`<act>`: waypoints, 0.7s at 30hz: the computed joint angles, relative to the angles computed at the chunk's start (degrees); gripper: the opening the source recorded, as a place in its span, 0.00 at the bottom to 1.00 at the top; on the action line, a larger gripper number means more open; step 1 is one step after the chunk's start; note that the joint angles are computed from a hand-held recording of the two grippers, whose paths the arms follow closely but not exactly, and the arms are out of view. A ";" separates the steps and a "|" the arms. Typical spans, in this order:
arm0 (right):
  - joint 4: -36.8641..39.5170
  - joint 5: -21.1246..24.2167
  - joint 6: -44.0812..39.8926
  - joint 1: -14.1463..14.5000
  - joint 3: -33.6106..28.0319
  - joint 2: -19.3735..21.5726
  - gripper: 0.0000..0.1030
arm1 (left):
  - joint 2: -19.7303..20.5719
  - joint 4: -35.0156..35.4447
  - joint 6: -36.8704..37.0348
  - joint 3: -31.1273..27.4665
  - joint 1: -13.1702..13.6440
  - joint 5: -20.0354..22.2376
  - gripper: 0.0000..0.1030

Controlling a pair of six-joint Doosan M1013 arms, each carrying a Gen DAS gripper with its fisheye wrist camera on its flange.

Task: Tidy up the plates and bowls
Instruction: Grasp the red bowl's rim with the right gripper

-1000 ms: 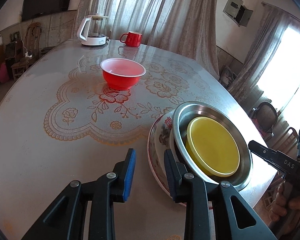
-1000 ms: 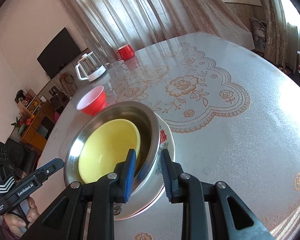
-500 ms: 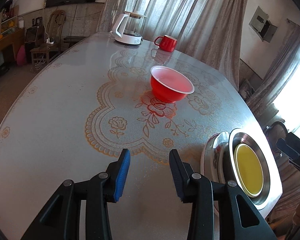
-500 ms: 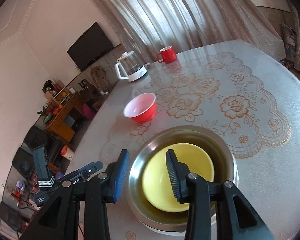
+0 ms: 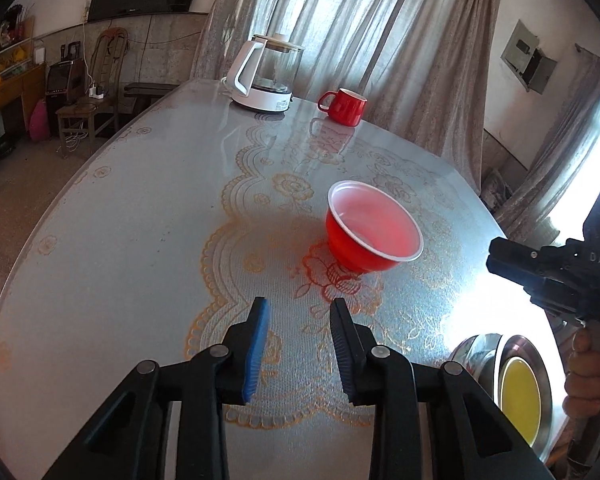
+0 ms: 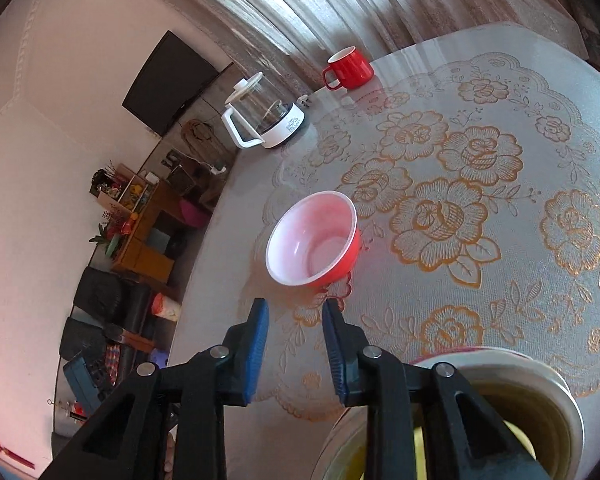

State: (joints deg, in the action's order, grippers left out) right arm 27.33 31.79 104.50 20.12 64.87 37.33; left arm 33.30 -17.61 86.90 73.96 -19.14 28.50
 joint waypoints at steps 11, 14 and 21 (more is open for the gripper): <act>-6.62 9.38 10.11 -1.30 -12.41 8.48 0.16 | 7.28 -7.14 4.47 -11.75 0.86 5.34 0.30; -6.87 11.06 11.20 -1.46 -15.04 10.31 0.16 | 9.08 -6.99 3.99 -14.92 0.66 6.67 0.30; -7.74 13.35 11.66 -1.56 -17.99 12.36 0.08 | 13.94 -2.96 0.43 -22.73 -0.03 13.53 0.09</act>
